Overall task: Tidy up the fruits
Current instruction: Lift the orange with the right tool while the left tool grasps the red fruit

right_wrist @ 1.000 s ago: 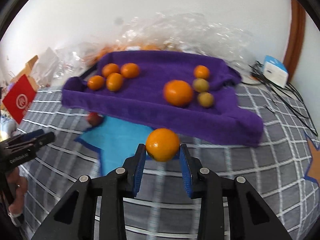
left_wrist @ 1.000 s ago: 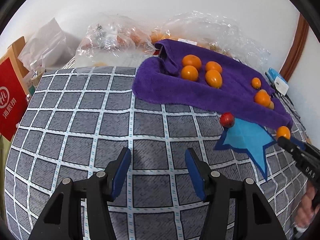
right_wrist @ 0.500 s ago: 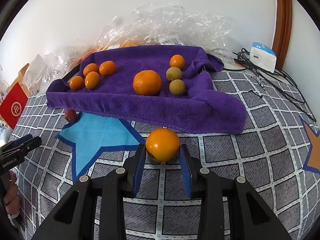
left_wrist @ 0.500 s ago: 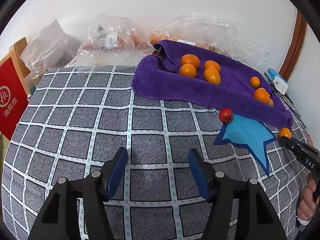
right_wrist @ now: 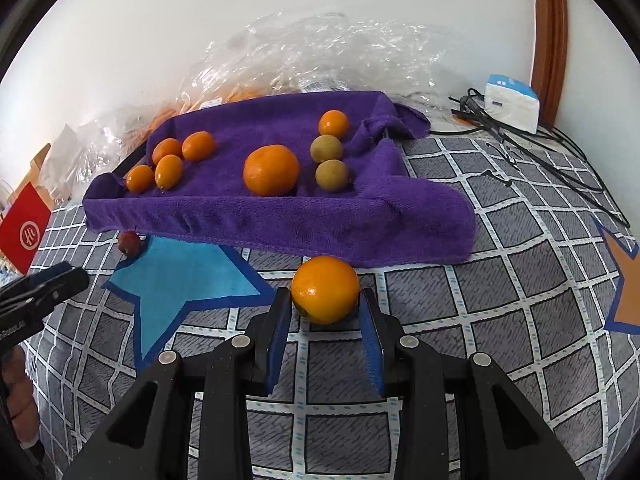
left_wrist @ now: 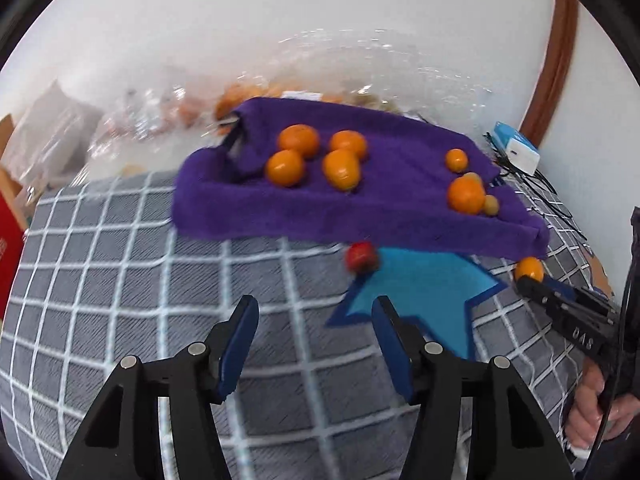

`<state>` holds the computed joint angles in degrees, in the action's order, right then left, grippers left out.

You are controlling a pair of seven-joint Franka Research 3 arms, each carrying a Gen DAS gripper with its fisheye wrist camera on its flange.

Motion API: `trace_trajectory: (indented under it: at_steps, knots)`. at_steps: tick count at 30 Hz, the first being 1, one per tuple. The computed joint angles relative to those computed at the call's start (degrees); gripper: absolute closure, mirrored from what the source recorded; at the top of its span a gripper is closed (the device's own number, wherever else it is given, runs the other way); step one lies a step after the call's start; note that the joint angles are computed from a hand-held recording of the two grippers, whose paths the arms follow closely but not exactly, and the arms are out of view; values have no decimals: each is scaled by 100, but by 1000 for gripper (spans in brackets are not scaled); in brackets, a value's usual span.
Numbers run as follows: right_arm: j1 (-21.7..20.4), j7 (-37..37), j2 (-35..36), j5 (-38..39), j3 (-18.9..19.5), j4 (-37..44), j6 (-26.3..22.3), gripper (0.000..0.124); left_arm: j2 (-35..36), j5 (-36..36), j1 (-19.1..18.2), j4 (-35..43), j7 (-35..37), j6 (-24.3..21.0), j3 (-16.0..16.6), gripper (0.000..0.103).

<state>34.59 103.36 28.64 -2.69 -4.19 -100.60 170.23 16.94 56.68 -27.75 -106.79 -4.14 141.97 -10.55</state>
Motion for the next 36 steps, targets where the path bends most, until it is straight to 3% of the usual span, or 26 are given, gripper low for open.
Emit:
trace_trajectory:
  at_steps: [9,15,18,24,36]
  knots:
    - [-125,-141,-2,191,136,-27,63,90,802,-543,-85,1129,735,-121,116,54]
    - [-141,-253,8,284,158,-16,69,90,1066,-652,-272,1410,758,-314,333,69]
    - [-109,-264,26,268,129,9,60,90,1030,-524,-308,1333,700,-234,386,80]
    - [-164,-346,23,329,205,5,83,90,796,-228,-274,952,290,221,443,80]
    - [-339,-695,-64,692,427,-145,302,90,48,-41,-125,37,-444,288,142,80]
